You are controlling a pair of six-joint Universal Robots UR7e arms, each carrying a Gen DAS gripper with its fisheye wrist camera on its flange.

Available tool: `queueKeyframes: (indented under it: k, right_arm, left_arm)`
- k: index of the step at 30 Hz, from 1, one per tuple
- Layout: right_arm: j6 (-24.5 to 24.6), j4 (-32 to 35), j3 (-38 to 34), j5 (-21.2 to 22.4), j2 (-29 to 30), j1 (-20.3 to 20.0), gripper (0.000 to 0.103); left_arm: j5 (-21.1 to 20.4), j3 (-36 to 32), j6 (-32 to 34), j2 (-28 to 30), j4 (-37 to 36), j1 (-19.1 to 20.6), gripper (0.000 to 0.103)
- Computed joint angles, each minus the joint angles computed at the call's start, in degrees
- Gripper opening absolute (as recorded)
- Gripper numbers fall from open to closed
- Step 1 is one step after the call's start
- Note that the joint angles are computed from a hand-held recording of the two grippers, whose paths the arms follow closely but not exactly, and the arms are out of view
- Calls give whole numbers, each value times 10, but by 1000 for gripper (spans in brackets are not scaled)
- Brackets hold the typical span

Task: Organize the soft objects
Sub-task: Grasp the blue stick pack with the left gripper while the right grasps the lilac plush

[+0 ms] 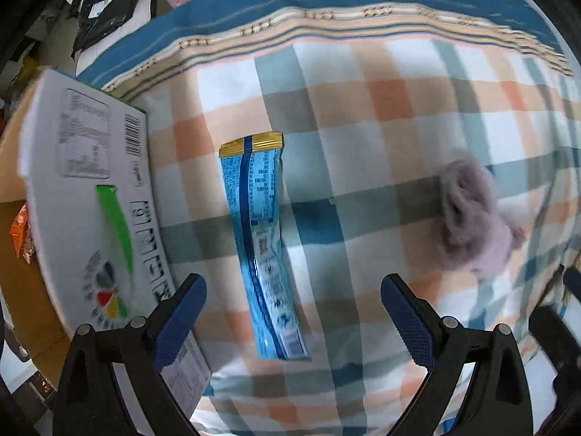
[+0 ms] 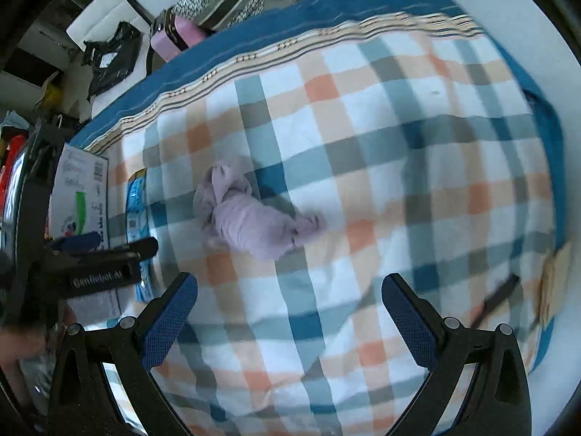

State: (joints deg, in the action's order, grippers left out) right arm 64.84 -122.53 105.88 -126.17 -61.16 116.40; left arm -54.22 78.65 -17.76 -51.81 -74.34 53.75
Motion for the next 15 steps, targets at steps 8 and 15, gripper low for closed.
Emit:
queueKeyframes:
  k: [8, 15]
  right_arm:
    - [-104, -51, -31, 78, 58, -72, 88]
    - [-99, 10, -67, 63, 91, -80, 70]
  left_arm:
    - [12, 6, -17, 19, 16, 21, 76]
    - [-16, 14, -11, 15, -10, 18, 45]
